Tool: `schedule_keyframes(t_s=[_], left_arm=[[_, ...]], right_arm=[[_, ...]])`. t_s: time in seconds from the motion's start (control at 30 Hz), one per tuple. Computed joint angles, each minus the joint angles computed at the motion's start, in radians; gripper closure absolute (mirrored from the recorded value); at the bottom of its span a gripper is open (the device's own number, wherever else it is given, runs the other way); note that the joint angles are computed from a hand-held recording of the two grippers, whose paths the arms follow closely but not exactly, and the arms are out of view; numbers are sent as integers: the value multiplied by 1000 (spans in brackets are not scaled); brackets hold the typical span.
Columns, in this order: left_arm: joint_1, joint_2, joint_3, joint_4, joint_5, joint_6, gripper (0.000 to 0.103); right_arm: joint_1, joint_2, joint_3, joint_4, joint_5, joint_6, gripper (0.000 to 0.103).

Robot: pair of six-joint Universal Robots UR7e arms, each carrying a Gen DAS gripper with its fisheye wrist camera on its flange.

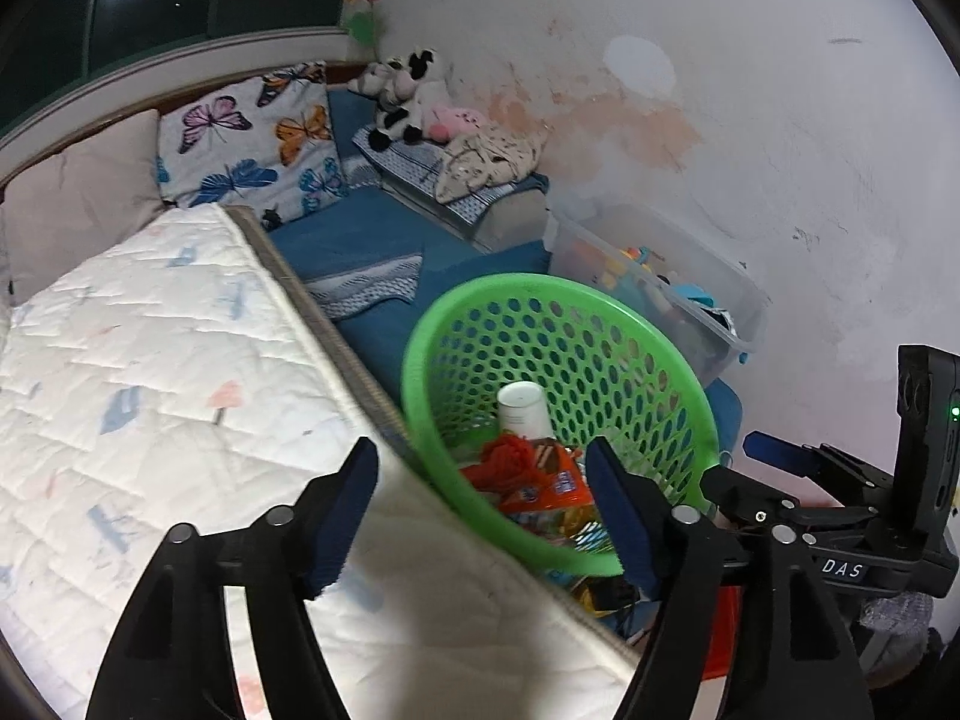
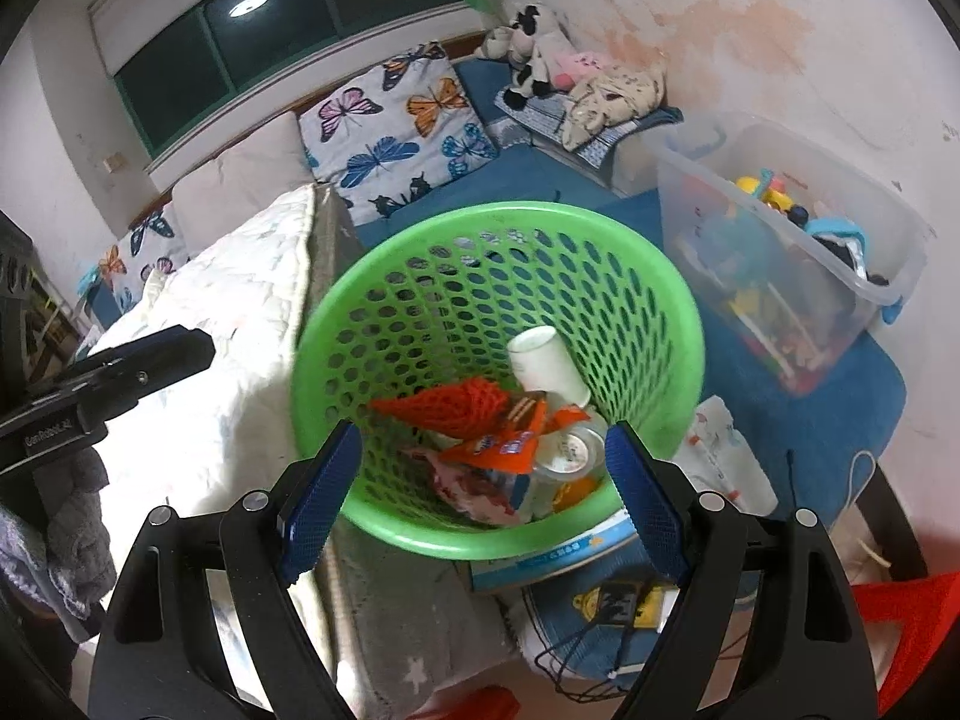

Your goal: Collect trash

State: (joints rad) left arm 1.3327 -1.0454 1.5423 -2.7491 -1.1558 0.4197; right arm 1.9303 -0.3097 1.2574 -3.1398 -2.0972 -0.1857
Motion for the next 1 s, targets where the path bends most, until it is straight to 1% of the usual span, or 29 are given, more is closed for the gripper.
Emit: schedule_keyframes(t_s=[0.13,0.33,0.37,0.53,0.7,0.8,1.0], left_arm=[[8,-46,43,-44,13,8,24],[17,-111,109,-107,28,21,20],[17,-121,120,-119,36,25,17],[21,-170,168,-171,60,49,13],[29,-221,210,-209,75,49,11],[29,-251,244,-258,108,70,10],[43,-298,284,-293,133,70,9]], right_arm=[[22,15,-10,-4,0,-10,18],[49,40,-30,6,11,-11,18],[52,44,-32,9,15,-10,18],[72,63,-49,16,27,-11,18],[93,83,-68,22,28,-20,17],[105,95,-79,19,31,-26,16],[122,113,-97,32,42,-30,16]])
